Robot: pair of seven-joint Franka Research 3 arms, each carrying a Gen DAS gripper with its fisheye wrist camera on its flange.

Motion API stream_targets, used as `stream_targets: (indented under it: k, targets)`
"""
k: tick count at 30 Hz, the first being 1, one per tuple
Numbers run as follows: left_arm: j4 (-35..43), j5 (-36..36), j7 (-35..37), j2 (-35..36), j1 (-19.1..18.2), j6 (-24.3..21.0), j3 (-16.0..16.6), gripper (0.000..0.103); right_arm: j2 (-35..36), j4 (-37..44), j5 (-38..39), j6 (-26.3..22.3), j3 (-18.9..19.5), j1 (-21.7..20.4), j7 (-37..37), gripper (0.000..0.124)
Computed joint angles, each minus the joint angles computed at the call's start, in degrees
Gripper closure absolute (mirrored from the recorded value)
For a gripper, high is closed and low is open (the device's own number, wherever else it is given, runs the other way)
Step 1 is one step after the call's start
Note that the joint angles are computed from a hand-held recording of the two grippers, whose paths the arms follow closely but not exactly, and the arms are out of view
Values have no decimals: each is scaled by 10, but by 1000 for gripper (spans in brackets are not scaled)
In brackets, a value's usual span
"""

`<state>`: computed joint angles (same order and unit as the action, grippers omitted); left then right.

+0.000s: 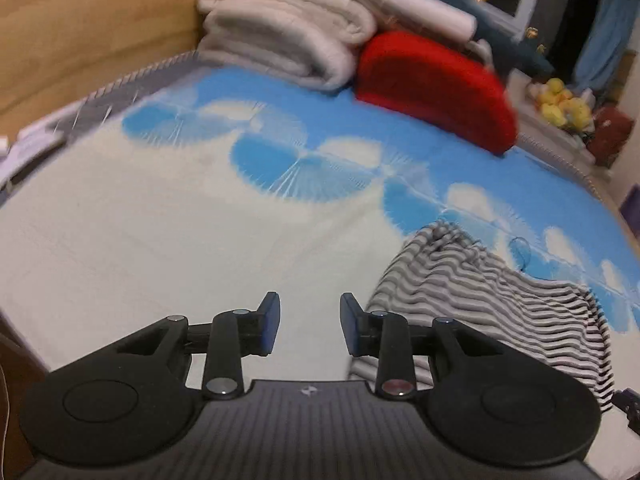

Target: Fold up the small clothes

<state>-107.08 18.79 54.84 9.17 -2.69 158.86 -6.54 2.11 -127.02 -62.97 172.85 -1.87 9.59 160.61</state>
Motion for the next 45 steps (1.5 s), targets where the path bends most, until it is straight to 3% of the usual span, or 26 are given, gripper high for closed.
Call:
stream_targets:
  k: [2,4,9,17,19,23,27,34,35,38,45]
  targets:
    - [9,10,-18,8,2,10,9,67,12,6,-10,6,10,14,12,108]
    - [16,52,-47,13,-4,16,24,67,33,24,0,12,15,33,7,108]
    - [24,1,-26,22,22,13,11,67,103,92,146,17,51,62,-135,108]
    - [23,-27,-13,26,36,23,12,67,234,256,281,-18,125,80,-349,107]
    - [25,-32,-12,28,37,23,12,67,266,297,305,-36,138,85,-394,105]
    - [27,-41,-8,29,40,24,12,67,326,378,348,-92,165,92,-498,87]
    - [31,-53,3,32,45,24,10,67,379,462,366,-185,144,128,-564,74]
    - [41,-66,9,40,48,25,11,67,406,498,415,-191,114,153,-633,73]
    - [42,-69,9,41,49,24,10,67,409,504,423,-193,111,156,-643,77]
    - [44,-76,12,43,50,24,8,67,417,523,433,-206,83,179,-652,111]
    - [40,-82,13,40,51,25,8,67,413,520,475,-190,33,215,-668,118]
